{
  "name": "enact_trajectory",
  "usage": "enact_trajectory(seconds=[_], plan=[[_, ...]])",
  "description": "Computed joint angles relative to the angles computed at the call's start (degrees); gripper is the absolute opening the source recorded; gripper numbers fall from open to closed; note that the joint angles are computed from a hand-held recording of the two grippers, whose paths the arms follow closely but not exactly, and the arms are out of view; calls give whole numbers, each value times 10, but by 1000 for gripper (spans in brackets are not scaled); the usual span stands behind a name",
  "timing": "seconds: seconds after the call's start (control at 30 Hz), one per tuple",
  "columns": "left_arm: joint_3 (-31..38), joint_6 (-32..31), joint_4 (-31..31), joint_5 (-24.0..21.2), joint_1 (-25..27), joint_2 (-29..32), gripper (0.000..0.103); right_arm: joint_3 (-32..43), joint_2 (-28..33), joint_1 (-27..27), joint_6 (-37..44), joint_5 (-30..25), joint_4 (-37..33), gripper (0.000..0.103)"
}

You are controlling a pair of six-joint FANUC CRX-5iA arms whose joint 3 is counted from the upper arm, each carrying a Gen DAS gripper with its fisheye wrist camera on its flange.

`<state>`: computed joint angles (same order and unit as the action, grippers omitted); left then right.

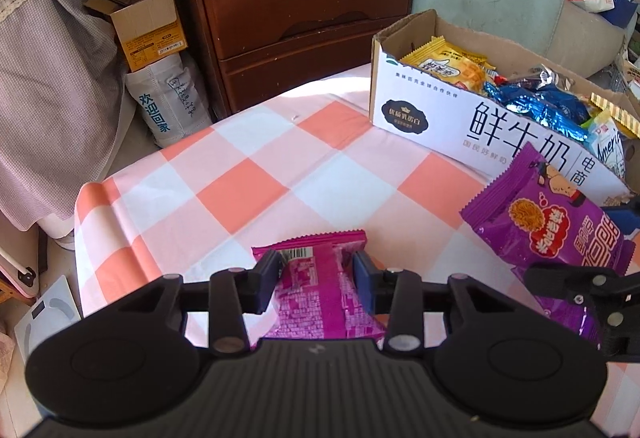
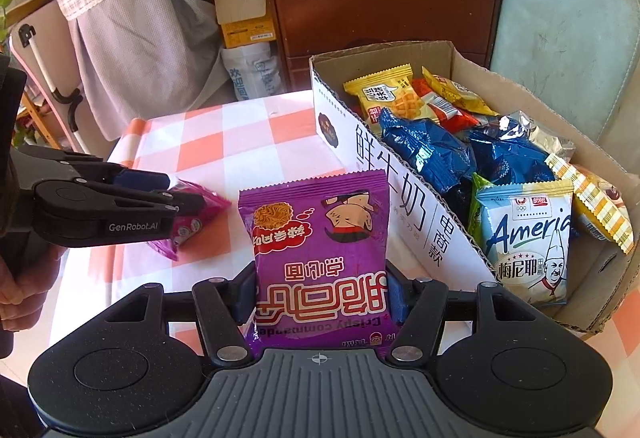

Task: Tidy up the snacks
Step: 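Lift the purple and pink packs and carry them over the box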

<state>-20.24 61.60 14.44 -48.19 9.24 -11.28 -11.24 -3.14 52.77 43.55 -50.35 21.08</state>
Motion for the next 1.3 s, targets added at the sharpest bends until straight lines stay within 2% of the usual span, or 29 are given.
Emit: enact_trajectory(seconds=[0.13, 0.2, 0.27, 0.33, 0.4, 0.5, 1.13, 1.3], plan=[[0, 1, -14, -10, 0, 0, 49, 8, 6, 0, 11, -10, -14, 61], [1, 11, -19, -16, 1, 2, 65, 8, 6, 0, 13, -8, -15, 61], [-1, 17, -21, -12, 0, 3, 67, 9, 7, -1, 13, -7, -16, 61], [-3, 14, -21, -3, -3, 4, 65, 11, 9, -1, 12, -8, -18, 61], [-5, 4, -1, -5, 1, 7, 47, 13, 12, -1, 12, -8, -17, 61], [1, 18, -11, -7, -5, 7, 41, 15, 14, 0, 12, -7, -18, 61], [48, 182, -112, 61, -31, -20, 39, 3, -14, 4, -11, 38, 34, 61], [59, 193, -92, 73, -40, -13, 39, -6, -26, -4, -38, 55, 71, 61]])
